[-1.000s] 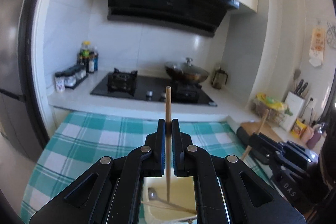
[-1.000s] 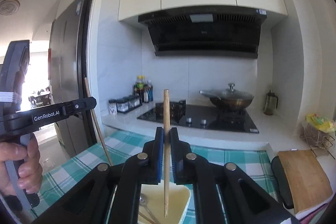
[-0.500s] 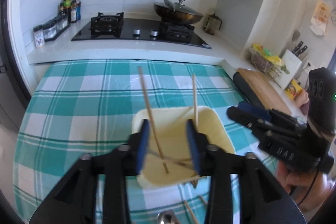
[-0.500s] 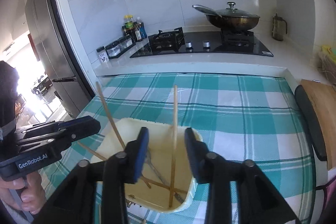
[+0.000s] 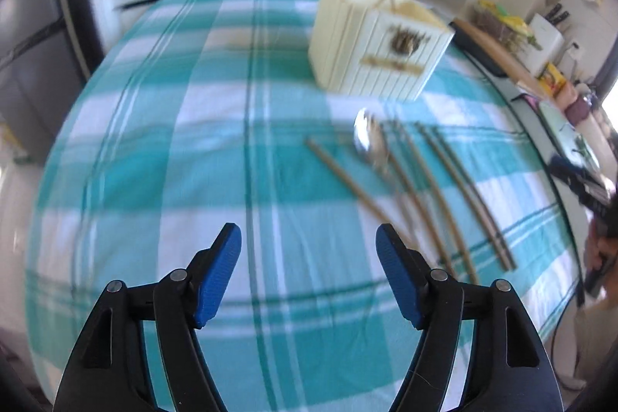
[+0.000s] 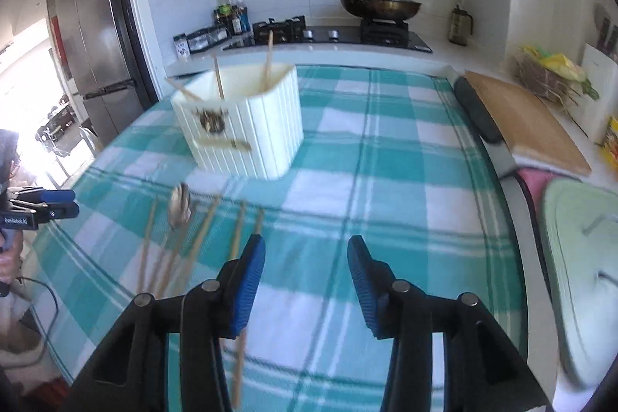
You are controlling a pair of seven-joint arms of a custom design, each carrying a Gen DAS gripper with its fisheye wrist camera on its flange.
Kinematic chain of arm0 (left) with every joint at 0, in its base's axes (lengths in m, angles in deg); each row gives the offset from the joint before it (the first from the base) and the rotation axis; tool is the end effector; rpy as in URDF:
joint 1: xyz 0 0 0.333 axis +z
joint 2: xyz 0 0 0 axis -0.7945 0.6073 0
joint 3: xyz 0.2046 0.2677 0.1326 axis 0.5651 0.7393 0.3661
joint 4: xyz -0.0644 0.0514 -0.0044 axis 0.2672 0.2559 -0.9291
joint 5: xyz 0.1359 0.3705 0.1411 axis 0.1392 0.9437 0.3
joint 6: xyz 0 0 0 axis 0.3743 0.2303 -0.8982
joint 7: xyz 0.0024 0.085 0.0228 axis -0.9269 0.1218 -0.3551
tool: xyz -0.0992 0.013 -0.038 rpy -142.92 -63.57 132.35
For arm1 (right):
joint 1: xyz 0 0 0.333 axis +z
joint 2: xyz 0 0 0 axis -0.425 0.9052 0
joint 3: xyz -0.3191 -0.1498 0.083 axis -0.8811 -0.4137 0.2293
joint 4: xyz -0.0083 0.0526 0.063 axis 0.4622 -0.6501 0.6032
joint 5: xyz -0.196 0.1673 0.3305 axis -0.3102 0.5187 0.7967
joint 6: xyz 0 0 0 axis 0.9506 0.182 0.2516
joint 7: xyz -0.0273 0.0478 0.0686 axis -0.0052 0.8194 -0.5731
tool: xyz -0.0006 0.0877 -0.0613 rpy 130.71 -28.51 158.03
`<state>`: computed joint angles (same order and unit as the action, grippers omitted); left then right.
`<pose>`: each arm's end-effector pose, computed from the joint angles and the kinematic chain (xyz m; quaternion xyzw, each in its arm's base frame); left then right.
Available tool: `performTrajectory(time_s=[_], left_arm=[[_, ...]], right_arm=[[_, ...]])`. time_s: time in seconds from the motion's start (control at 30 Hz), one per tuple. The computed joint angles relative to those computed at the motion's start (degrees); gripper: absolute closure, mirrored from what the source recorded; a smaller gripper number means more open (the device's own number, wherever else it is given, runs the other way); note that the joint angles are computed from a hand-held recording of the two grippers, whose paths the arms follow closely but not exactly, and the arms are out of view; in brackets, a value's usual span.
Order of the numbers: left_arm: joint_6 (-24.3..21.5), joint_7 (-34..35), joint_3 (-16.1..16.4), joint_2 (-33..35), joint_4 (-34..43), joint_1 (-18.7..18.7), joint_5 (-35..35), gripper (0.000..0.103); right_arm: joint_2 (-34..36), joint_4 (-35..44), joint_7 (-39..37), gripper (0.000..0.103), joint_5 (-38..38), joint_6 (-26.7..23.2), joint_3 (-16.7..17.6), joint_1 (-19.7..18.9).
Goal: Organize utensils
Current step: 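Move both open tools back down to the remaining chopsticks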
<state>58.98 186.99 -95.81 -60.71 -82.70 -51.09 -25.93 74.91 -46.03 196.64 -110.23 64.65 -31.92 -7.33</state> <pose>0.6508 -0.0799 0.4981 -0.5111 0.8058 -0.2920 0.0652 0.5327 0.2643 0.5107 -0.6046 0.6989 -0.2736 0.2667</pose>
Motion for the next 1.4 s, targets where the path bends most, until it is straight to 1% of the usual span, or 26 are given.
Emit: performTrajectory(time_s=[0.07, 0.17, 0.2, 0.27, 0.33, 0.37, 0.43, 0.47, 0.53, 0.67, 0.77, 0.87, 0.97, 1.03, 1.2, 1.4], left_arm=[[1.93, -0.92, -0.02, -0.86, -3.19, 0.00, -1.77, 0.029], [4.06, -2.20, -0.17, -1.45, -5.85, -0.55, -2.76, 0.029], [4.62, -1.86, -0.33, -1.56, -6.36, -0.79, -2.89, 0.029], [6.71, -0.81, -0.51, -1.57, -7.42, -1.20, -2.99, 0.029], [9.79, -0.79, -0.77, -1.27, -8.04, -1.70, -3.18, 0.028], [11.26, -1.15, -0.91, -0.89, -8.20, -1.86, -3.62, 0.026], [12.43, -3.07, -0.96, 0.20, -7.84, -1.95, -3.39, 0.025], [12.65, -4.00, -1.01, 0.64, -7.70, -1.83, -3.39, 0.025], [14.57, -4.07, -1.52, 0.84, -7.97, -1.63, -3.97, 0.025], [15.66, -4.83, -1.94, 1.06, -8.22, -1.75, -1.79, 0.021], [18.46, -5.23, -2.25, 0.86, -9.52, -2.28, 0.42, 0.018], [21.08, -5.97, -2.40, 0.76, -10.70, -2.83, 3.06, 0.015], [21.73, -7.29, -2.43, 0.86, -10.95, -3.01, 5.65, 0.011], [21.91, -7.36, -2.74, 0.94, -10.98, -2.78, 6.01, 0.010], [21.74, -5.71, -3.65, 0.88, -11.00, -1.91, 4.22, 0.009], [21.68, -5.39, -3.68, 0.83, -10.96, -1.95, 3.33, 0.008]], right_arm=[[-2.34, -5.01, 5.33, 0.058, -1.31, -2.60, 1.24, 0.75], [-3.71, -9.08, 11.06, 0.058, -2.12, -6.97, 3.29, 1.67], [-3.78, -9.97, 12.58, 0.058, -2.97, -6.66, 3.52, 1.78], [-3.32, -10.88, 12.44, 0.058, -2.31, -6.45, 3.72, 2.33], [-2.77, -10.61, 12.49, 0.058, -3.18, -7.85, 4.03, 2.84], [-2.67, -10.44, 13.87, 0.058, -4.98, -8.20, 4.07, 2.91], [-2.32, -10.09, 17.24, 0.058, -7.54, -8.22, 3.84, 2.96], [-2.16, -10.01, 18.30, 0.058, -8.06, -7.65, 3.47, 2.86], [-1.72, -9.82, 19.83, 0.058, -8.13, -6.83, 2.82, 2.64], [-0.52, -9.20, 20.11, 0.058, -7.29, -6.56, 1.91, 2.45], [-0.22, -9.06, 21.39, 0.057, -8.32, -6.86, 1.69, 2.61], [-0.27, -9.29, 22.21, 0.054, -9.25, -6.44, 1.54, 2.75], [-0.05, -9.11, 22.03, 0.053, -9.37, -6.64, 1.51, 2.87], [0.13, -8.84, 21.75, 0.053, -9.33, -7.36, 1.58, 3.08], [0.28, -8.61, 21.57, 0.052, -9.29, -8.00, 1.49, 3.45], [0.48, -8.31, 21.51, 0.052, -9.29, -8.82, 1.49, 3.77]])
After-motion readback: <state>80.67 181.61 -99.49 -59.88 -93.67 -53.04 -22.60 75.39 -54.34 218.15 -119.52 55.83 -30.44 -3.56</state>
